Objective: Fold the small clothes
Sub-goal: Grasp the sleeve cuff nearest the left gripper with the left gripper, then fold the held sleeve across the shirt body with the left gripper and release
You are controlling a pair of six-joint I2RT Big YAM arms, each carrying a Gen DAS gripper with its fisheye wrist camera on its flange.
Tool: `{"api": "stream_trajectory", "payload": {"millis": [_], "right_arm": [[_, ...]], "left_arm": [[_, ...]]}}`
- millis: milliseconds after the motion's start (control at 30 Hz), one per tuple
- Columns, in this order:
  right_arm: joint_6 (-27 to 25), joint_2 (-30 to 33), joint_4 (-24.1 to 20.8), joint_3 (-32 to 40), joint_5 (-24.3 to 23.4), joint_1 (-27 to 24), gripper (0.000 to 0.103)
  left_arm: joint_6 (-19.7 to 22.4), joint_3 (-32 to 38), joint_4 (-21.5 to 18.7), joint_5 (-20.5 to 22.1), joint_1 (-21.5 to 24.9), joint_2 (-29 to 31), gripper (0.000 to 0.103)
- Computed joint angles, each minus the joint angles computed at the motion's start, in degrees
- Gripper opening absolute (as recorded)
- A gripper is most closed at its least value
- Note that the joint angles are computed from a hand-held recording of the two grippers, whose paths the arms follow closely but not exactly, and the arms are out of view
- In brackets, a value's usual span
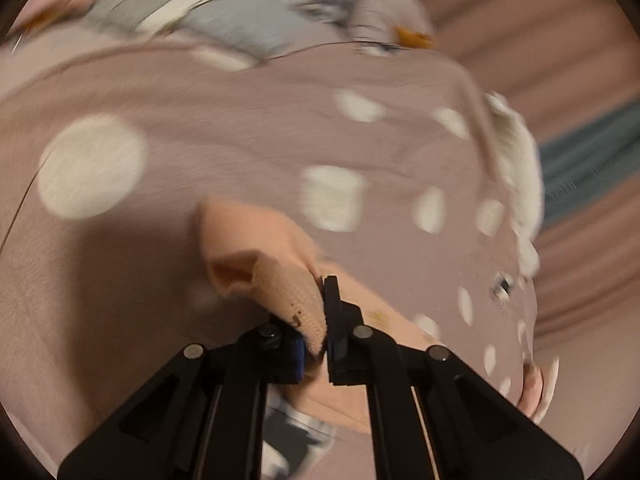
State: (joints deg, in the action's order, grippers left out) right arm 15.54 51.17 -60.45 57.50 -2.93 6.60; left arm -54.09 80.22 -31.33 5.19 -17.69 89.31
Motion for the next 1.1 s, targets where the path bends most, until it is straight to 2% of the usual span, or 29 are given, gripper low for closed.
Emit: {"api": "stream_trajectory", "payload": {"millis": [167,300,400,600,633,667,700,733,767,800,900,967,1000,1100], "right_arm": [[1.43,-1.28,0.41,-0.72,-1.79,-2.70,0.102],[1.43,-2.82,0.55,-1.46,-3.10,-4.96,0.102],[1.14,-4.13,0.70,-2.10,-3.85,-7.57,0.102],[0.95,-6.33,0.73,-3.48,-6.34,-14.16,0.102],[0.83,-6.57,0.55,-3.66,-6.66,-15.03,0.102],[0.56,-6.59,0.29,-3.77,-7.21,-16.43,0.102],[0.43,-6.55,0.07,-3.80,-7.57,-17.43,0.102],[0.23,-6.59,-0.07,-3.86,-7.94,-18.27,0.102],[-0.01,-6.48,-0.13,-3.83,-8.48,-19.41,0.102],[-0.39,-6.75,-0.26,-4.01,-8.80,-20.19,0.102],[-1.56,-6.51,-0.03,-3.86,-9.13,-21.95,0.102],[-2.10,-6.13,0.31,-3.69,-9.71,-22.67,0.102],[-2.52,-6.22,0.52,-3.90,-10.34,-23.09,0.102],[-3.23,-3.62,2.43,-3.31,-13.95,-23.39,0.102]], "left_arm": [[9.56,7.89,-1.79,-0.57,-6.49,0.55,0.004],[15.93,15.91,-4.06,0.27,-13.06,3.68,0.005],[18.94,21.69,-6.87,1.68,-17.59,7.36,0.005],[23.94,33.29,-14.69,1.55,-25.47,16.86,0.005],[24.58,35.38,-16.57,1.59,-26.38,18.75,0.008],[25.39,38.66,-20.07,2.12,-27.26,21.46,0.011],[26.34,42.08,-23.96,2.80,-27.99,24.22,0.023],[27.51,44.64,-27.07,3.66,-28.22,26.36,0.045],[28.32,45.71,-28.90,3.87,-28.71,27.43,0.054],[29.10,45.23,-29.18,3.80,-29.03,27.43,0.063],[32.12,41.74,-29.12,2.81,-29.76,25.47,0.069],[32.68,35.13,-25.28,3.34,-29.36,21.21,0.071],[32.79,33.17,-23.99,3.13,-29.17,19.94,0.075],[32.63,24.84,-19.32,1.12,-28.09,14.13,0.080]]}}
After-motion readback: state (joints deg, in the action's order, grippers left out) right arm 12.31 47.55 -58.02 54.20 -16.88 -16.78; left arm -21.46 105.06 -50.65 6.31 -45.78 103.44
